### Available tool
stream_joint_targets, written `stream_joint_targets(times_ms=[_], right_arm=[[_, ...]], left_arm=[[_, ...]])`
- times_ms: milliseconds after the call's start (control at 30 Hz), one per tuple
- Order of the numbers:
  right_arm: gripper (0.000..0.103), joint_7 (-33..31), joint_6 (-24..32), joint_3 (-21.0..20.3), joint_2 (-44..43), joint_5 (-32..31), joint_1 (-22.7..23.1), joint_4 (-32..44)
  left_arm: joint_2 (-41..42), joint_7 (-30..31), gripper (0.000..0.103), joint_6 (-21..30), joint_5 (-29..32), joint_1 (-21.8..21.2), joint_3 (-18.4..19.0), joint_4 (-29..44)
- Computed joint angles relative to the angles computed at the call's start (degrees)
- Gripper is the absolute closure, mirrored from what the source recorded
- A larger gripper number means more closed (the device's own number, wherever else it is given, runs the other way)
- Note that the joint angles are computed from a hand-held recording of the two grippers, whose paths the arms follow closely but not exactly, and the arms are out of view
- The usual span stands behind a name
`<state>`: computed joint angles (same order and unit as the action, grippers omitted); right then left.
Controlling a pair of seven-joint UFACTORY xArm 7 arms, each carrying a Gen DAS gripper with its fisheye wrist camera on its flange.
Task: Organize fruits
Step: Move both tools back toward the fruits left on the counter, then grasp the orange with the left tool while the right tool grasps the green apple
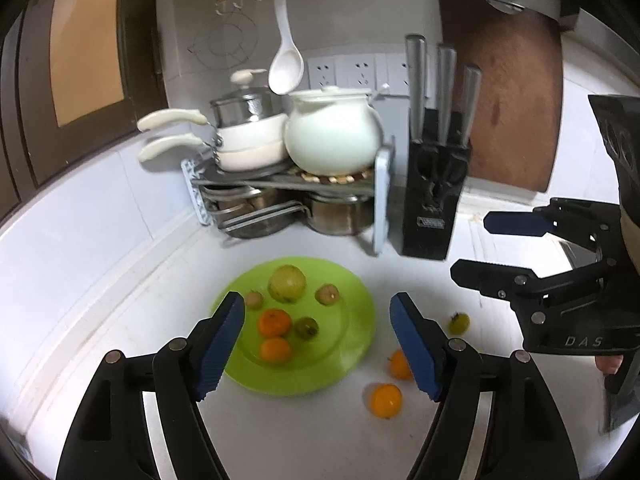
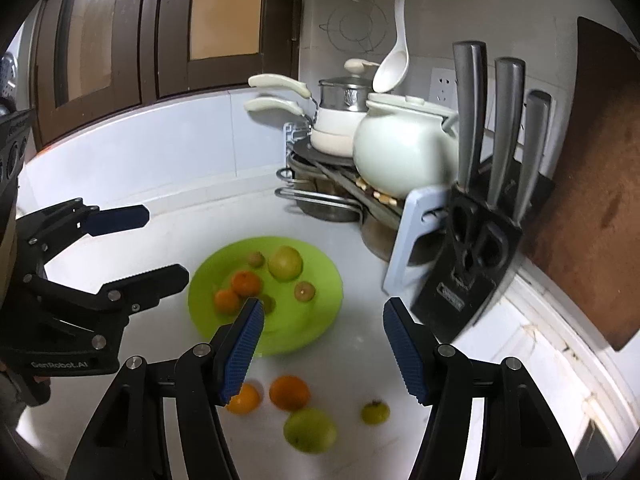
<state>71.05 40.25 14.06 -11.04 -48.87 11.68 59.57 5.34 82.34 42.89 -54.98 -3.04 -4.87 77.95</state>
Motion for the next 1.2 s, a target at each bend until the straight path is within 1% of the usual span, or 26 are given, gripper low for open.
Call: stream_joint_targets(times_ms=[133, 233, 633, 700, 1033, 1200], right_arm=[[0.040, 0.59, 0.05, 0.56, -1.41, 1.76, 0.73, -2.32], [0.040, -0.14, -0.31, 0.61, -1.60, 3.88, 1.02, -3.30], [0.040, -3.37, -2.39, 0.16, -1.03, 12.51, 2.15, -7.98], [0.040, -3.88, -2.92, -0.08, -0.76, 14.07, 2.29, -8.64], [0.040, -6.83, -6.01, -1.52, 1.60, 20.24, 2.68, -10.91], [0.040, -7.20, -6.94, -1.94, 2.71, 20.66, 2.53, -11.42]], left_arm=[[-0.94, 0.84, 0.028, 2.20, 0.28, 0.28, 0.35, -1.87], [-1.71, 2.86, 0.028, 2.98, -0.44, 0.34, 0.68, -3.34], [-2.92, 9.94, 0.028, 4.19, -0.58, -0.28, 1.54, -9.07], [-3.01, 11.21, 0.028, 3.24, -0.60, -0.58, 1.38, -10.05], [0.38, 10.34, 0.029, 1.53, 4.41, -1.26, 0.23, -10.08], [2.55, 8.07, 0.029, 1.90, 7.64, -1.11, -0.57, -9.03]])
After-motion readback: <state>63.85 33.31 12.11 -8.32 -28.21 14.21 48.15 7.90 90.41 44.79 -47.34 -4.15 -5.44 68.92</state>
